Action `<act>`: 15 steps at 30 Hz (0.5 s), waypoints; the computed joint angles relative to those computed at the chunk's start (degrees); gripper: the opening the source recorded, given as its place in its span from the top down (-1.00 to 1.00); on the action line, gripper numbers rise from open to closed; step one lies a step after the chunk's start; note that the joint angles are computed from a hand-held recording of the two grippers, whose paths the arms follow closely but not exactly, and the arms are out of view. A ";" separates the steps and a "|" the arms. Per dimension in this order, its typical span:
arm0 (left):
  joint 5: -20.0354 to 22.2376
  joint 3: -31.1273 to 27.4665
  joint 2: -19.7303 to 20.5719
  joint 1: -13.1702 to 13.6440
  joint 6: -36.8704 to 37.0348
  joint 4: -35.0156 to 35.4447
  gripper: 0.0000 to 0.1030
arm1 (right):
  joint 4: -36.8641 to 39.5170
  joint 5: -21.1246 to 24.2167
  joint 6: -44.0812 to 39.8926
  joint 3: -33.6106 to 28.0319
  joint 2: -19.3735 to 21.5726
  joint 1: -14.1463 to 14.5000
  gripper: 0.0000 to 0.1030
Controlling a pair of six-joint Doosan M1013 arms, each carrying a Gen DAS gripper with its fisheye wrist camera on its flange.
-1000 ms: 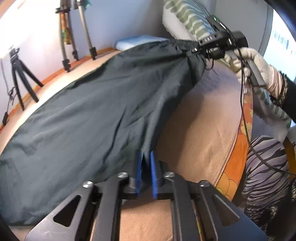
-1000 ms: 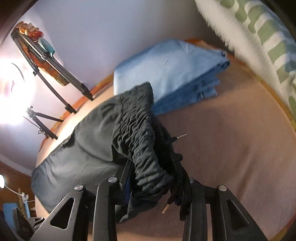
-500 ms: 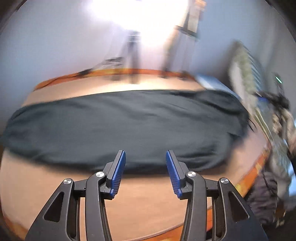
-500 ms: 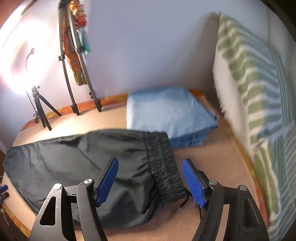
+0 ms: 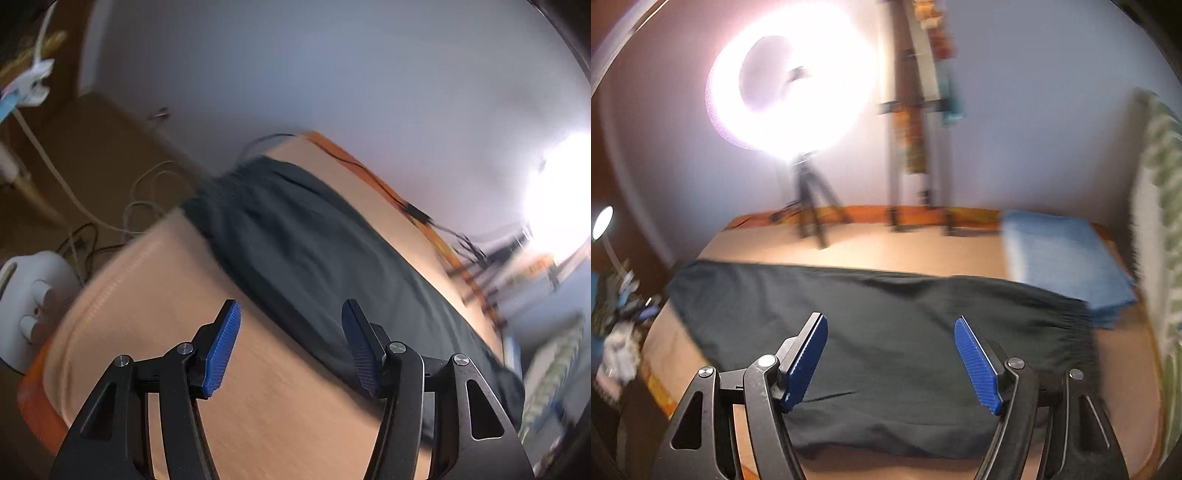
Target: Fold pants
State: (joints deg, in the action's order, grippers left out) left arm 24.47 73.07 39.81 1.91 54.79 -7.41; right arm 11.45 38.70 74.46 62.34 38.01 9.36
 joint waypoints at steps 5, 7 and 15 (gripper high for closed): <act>3.05 -3.43 2.41 0.84 -8.01 7.53 -0.13 | 2.40 1.87 -5.12 -1.43 2.39 2.91 -0.44; 3.04 -4.46 3.26 1.46 -10.08 7.99 -0.17 | 3.53 2.64 -6.35 -2.07 3.43 3.86 -0.43; 5.55 -8.63 6.70 3.20 -12.07 4.29 -0.18 | 8.99 5.84 -9.59 -5.07 7.63 6.45 -0.43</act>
State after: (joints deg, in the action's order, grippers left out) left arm 30.02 64.44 46.51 5.11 42.73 -3.12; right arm 20.44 44.53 64.87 57.27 45.63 15.81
